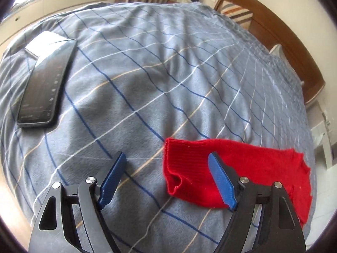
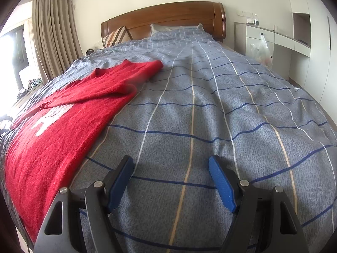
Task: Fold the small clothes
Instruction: 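Grasp the sleeve cuff with the left tool and fold it across the body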
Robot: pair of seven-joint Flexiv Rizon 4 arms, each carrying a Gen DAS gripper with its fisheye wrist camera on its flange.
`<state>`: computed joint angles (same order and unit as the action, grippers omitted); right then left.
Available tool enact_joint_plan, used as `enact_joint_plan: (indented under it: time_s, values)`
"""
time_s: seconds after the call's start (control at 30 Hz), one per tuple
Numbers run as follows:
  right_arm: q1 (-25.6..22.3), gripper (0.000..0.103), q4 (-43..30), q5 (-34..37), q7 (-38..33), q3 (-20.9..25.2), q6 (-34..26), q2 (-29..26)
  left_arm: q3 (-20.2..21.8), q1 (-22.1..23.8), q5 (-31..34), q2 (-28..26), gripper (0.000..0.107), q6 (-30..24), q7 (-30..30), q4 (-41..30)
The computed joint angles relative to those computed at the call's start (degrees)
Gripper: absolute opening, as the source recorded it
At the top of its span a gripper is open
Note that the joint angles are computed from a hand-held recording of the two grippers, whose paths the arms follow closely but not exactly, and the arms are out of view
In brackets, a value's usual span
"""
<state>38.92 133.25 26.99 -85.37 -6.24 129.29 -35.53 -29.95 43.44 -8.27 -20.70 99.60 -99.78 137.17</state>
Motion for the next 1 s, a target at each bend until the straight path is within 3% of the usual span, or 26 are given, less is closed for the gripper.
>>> enact_joint_plan:
  time_s: [0.07,0.1,0.13,0.17,0.23,0.33,0.53,0.63,0.8,1.0]
  values:
    - [0.81,0.074,-0.15,0.72,-0.25,-0.49,-0.23,-0.1,6.08,-6.52,-0.18,-0.5,0.068,-1.68,1.2,-2.09]
    - [1.1,0.074,-0.2,0.97,-0.38,-0.71,-0.37,-0.11,8.83,-9.41,-0.67,-0.84,0.056,-2.62,2.0,-3.13]
    - [1.52,0.074,-0.26,1.33,-0.5,-0.98,-0.52,-0.11,12.0,-12.66,-1.13,-1.06,0.041,-3.14,2.46,-3.92]
    - [1.76,0.074,-0.3,1.55,-0.6,-1.17,-0.63,-0.1,15.67,-16.15,-1.37,-1.04,0.006,-4.11,2.45,-4.83]
    - [2.04,0.074,-0.38,1.8,-0.69,-1.35,-0.73,-0.13,17.42,-18.53,-3.0,-0.17,0.003,-3.69,2.94,-4.74]
    - [2.1,0.074,-0.39,1.9,-0.7,-1.34,-0.69,-0.13,14.1,-17.48,-4.24,2.62,0.003,-0.74,4.46,-3.89]
    - [2.09,0.074,-0.41,1.93,-0.76,-1.34,-0.7,-0.14,12.17,-24.52,-4.09,6.25,0.003,-0.72,7.89,-10.34]
    - [2.01,0.074,-0.41,1.88,-0.71,-1.25,-0.67,-0.15,15.19,-33.65,-3.6,4.24,0.003,-2.44,10.64,-17.9]
    - [1.89,0.074,-0.42,1.79,-0.67,-1.14,-0.58,-0.21,8.71,-39.69,-5.34,-1.4,0.003,-4.67,16.9,-28.24]
    - [1.72,0.074,-0.39,1.67,-0.59,-0.99,-0.54,-0.07,10.62,-51.39,-6.02,-9.46,0.003,-8.79,20.69,-38.06]
